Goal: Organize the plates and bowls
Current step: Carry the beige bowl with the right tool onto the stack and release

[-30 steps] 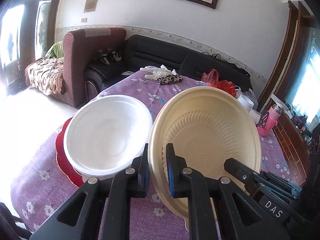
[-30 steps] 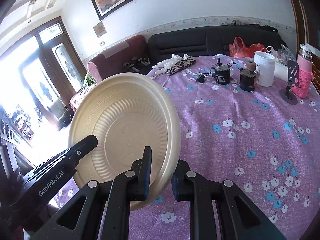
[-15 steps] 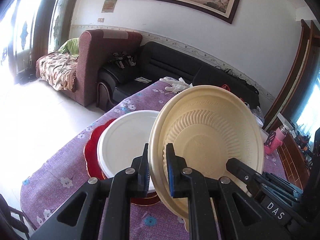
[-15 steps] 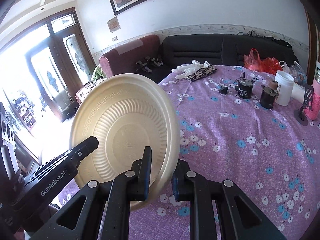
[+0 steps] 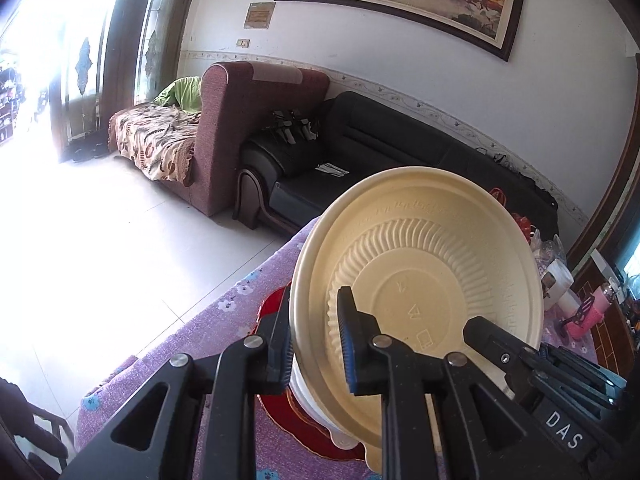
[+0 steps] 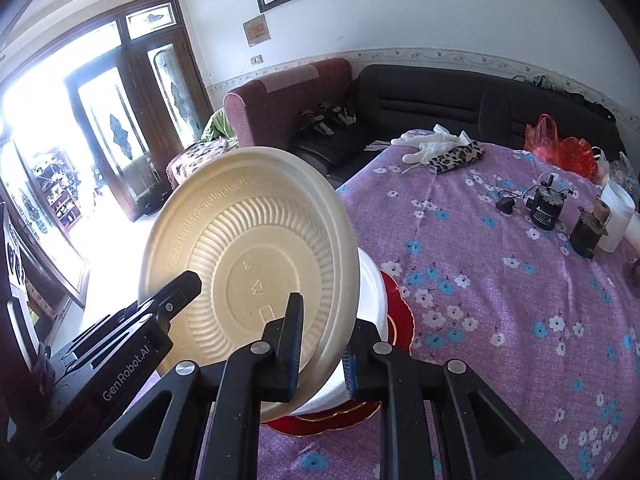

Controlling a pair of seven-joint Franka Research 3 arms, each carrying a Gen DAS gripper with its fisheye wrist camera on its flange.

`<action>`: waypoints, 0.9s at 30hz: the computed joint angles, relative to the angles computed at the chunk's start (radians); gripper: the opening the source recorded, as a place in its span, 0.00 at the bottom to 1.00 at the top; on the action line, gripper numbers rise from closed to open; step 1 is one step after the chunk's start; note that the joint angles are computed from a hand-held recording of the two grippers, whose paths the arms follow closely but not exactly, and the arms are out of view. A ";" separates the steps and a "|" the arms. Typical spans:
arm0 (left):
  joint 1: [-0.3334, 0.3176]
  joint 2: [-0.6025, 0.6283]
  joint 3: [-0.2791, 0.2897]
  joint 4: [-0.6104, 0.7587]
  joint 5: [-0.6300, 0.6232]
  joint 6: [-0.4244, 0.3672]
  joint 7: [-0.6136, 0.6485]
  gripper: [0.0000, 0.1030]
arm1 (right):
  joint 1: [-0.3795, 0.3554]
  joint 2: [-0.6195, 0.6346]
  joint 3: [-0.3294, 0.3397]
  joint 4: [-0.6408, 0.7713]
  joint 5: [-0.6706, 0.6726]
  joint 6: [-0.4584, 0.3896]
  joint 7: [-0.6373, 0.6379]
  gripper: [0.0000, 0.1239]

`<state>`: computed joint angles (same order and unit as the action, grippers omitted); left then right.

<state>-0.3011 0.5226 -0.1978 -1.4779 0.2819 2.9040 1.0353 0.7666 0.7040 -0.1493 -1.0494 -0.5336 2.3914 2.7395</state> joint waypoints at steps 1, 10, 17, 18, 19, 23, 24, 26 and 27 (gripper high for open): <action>0.006 0.020 -0.010 0.025 -0.008 -0.022 0.015 0.17 | -0.008 0.023 0.008 0.033 0.015 -0.015 -0.014 0.16; 0.005 0.153 -0.029 0.209 -0.069 -0.162 0.104 0.17 | -0.050 0.130 0.024 0.152 0.136 -0.060 -0.073 0.16; 0.017 0.160 -0.035 0.211 -0.109 -0.149 0.118 0.35 | -0.036 0.176 -0.002 0.220 0.151 -0.089 -0.091 0.16; 0.015 0.149 -0.031 0.196 -0.107 -0.135 0.113 0.44 | -0.033 0.181 -0.006 0.229 0.149 -0.094 -0.088 0.16; 0.012 0.134 -0.023 0.174 -0.102 -0.116 0.103 0.49 | -0.032 0.181 -0.009 0.229 0.148 -0.094 -0.082 0.17; -0.004 0.068 0.007 0.083 -0.063 -0.040 0.056 0.60 | -0.026 0.134 -0.018 0.138 0.134 -0.014 -0.033 0.27; -0.010 0.054 0.018 0.066 -0.049 -0.023 0.041 0.61 | -0.022 0.122 -0.024 0.116 0.126 0.005 -0.016 0.31; -0.035 0.024 0.056 0.029 -0.007 0.011 -0.010 0.65 | -0.014 0.100 -0.033 0.080 0.108 0.033 0.014 0.36; -0.045 0.010 0.071 0.012 0.014 0.027 -0.034 0.66 | -0.010 0.091 -0.039 0.066 0.097 0.041 0.031 0.39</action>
<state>-0.3457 0.5329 -0.1269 -1.4662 0.2955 2.9307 1.0016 0.7569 0.7951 -0.1886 -0.9830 -0.4363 2.4326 2.7702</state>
